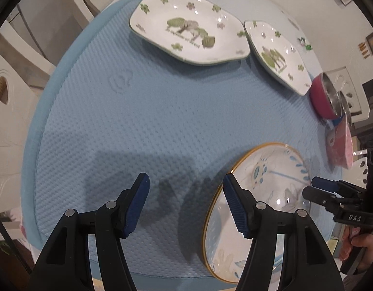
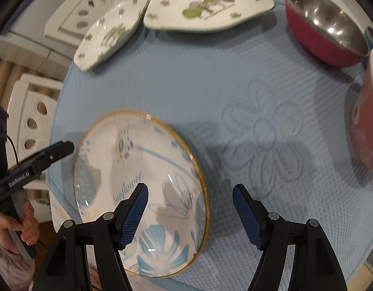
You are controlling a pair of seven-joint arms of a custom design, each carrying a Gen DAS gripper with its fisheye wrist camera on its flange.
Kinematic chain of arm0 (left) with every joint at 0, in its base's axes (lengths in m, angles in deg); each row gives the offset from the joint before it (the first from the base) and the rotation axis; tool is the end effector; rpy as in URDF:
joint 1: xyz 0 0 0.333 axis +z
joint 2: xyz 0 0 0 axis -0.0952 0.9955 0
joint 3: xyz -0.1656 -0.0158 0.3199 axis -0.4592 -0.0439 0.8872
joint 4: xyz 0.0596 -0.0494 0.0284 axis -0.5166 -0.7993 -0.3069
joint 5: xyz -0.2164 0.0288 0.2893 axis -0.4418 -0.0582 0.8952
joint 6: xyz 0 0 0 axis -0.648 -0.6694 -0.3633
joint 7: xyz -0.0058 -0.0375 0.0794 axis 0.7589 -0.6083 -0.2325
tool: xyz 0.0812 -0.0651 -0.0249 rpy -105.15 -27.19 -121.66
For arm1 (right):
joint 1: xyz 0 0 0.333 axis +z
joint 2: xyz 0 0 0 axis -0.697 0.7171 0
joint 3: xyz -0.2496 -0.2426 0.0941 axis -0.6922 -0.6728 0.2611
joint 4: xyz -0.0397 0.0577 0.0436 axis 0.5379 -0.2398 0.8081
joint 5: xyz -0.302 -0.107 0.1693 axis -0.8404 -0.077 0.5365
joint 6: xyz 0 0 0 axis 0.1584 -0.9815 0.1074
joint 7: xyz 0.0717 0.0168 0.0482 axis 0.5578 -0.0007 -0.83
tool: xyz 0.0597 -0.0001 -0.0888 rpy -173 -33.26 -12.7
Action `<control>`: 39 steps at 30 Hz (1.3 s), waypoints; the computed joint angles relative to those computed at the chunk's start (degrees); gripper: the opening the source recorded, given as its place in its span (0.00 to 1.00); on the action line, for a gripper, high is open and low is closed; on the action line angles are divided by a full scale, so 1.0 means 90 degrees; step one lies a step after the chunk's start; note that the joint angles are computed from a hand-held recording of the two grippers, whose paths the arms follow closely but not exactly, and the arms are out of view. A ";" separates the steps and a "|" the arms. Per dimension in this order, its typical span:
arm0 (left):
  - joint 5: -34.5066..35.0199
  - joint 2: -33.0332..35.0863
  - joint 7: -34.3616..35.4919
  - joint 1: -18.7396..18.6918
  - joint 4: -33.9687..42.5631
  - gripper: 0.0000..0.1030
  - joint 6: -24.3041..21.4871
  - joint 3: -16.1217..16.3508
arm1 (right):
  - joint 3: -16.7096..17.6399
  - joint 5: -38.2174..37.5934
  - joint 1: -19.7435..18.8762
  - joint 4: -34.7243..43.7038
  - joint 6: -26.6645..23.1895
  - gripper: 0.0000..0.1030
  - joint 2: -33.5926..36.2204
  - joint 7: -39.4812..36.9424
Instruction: Organize plates and bowls
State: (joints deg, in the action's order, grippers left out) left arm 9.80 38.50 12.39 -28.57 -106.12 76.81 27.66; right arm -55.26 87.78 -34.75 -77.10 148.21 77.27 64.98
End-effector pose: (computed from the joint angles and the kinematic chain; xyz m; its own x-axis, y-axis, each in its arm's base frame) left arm 0.4963 -0.3630 0.5034 0.0064 -0.9705 0.2409 -0.9771 -0.0573 -0.2047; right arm 0.5327 0.1182 0.4963 0.0606 -0.9445 -0.3227 -0.9962 -0.0371 -0.0785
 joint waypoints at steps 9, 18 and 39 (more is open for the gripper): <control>0.0152 0.0201 -0.0102 0.0092 0.0342 0.59 -0.0085 0.0147 | 0.0040 0.0744 -0.0049 0.0414 0.0195 0.69 0.0175 -0.0307; 0.0254 0.0408 -0.0116 0.0211 0.0624 0.59 -0.0018 0.0269 | 0.0192 0.1168 -0.0069 0.0941 0.0296 0.69 0.0598 -0.0556; 0.0271 0.1162 -0.0259 0.0526 0.1473 0.59 0.0260 0.0636 | 0.0617 0.2215 -0.0188 0.1705 0.0965 0.69 0.1521 -0.0435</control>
State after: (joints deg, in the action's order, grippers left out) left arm 12.24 48.96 10.06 -23.84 -92.86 79.16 33.38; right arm -49.71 107.71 -36.44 -61.76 156.89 90.97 61.06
